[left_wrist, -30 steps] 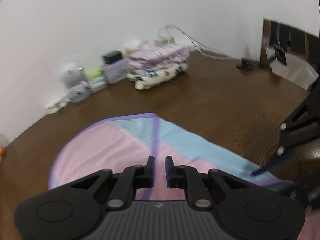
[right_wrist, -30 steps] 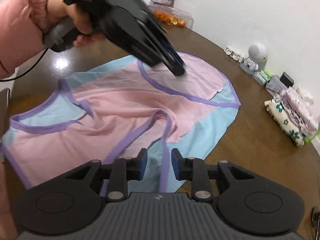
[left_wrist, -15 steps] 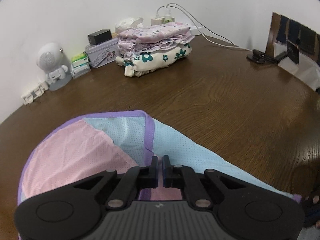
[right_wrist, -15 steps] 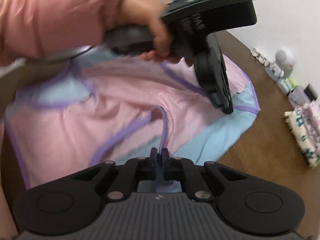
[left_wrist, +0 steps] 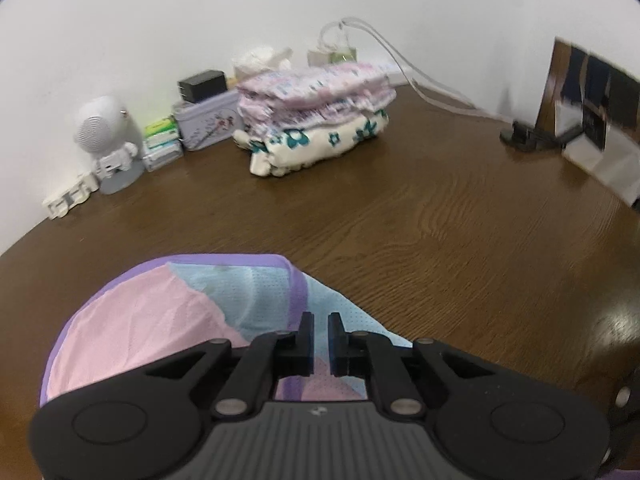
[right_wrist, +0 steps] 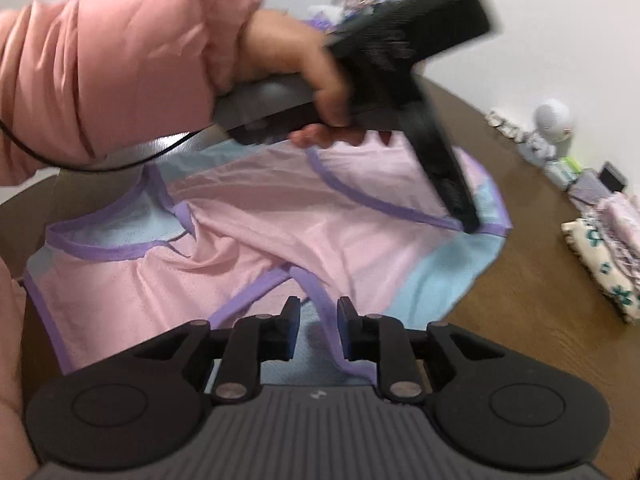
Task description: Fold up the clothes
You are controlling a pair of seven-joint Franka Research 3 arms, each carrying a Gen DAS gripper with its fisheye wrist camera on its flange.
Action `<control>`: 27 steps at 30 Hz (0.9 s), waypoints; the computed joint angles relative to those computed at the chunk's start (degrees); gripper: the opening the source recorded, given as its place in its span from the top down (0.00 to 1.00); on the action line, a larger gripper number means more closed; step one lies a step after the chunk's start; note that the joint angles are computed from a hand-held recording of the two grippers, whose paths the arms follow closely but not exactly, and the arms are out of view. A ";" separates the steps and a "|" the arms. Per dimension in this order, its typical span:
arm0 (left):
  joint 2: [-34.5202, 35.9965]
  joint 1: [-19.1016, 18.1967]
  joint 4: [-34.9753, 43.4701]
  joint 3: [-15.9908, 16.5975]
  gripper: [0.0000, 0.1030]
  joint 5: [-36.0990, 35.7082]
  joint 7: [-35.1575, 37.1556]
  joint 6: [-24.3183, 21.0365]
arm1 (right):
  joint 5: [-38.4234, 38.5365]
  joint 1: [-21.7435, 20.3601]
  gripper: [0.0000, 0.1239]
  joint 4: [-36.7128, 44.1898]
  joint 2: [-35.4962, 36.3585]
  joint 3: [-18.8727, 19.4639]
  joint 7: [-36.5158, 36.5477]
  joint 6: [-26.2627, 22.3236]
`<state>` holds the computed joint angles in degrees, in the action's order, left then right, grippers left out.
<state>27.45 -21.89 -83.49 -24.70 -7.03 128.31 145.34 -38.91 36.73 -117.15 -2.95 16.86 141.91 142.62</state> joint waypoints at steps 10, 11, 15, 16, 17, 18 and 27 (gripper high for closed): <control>1.79 -0.66 1.53 0.56 0.93 1.37 -3.63 0.39 | 3.15 1.03 0.86 -0.98 -0.37 0.25 -3.50 -0.24; 0.70 0.47 0.06 -0.29 0.92 0.04 -2.86 1.64 | 1.11 0.86 0.82 -1.79 -1.32 0.55 0.14 0.45; -7.34 7.50 -8.86 -4.82 0.90 -10.37 4.60 4.93 | 3.30 0.01 0.78 -5.85 -4.77 1.14 5.97 9.49; -10.01 8.77 -11.50 -5.13 0.90 -13.02 6.85 5.15 | 5.68 -0.03 0.78 -6.05 -4.50 1.40 5.35 11.04; -12.66 9.82 -13.99 -5.20 0.90 -15.70 9.03 5.21 | 7.67 -0.03 0.78 -5.86 -3.90 1.75 4.68 11.54; -15.40 10.55 -16.64 -4.88 0.90 -18.06 10.58 5.19 | 9.36 0.02 0.79 -5.47 -3.22 2.03 4.01 11.07; -41.79 10.59 -40.87 5.59 0.90 -42.16 27.61 -6.94 | 21.15 1.21 0.99 -10.25 -5.67 2.10 1.25 16.11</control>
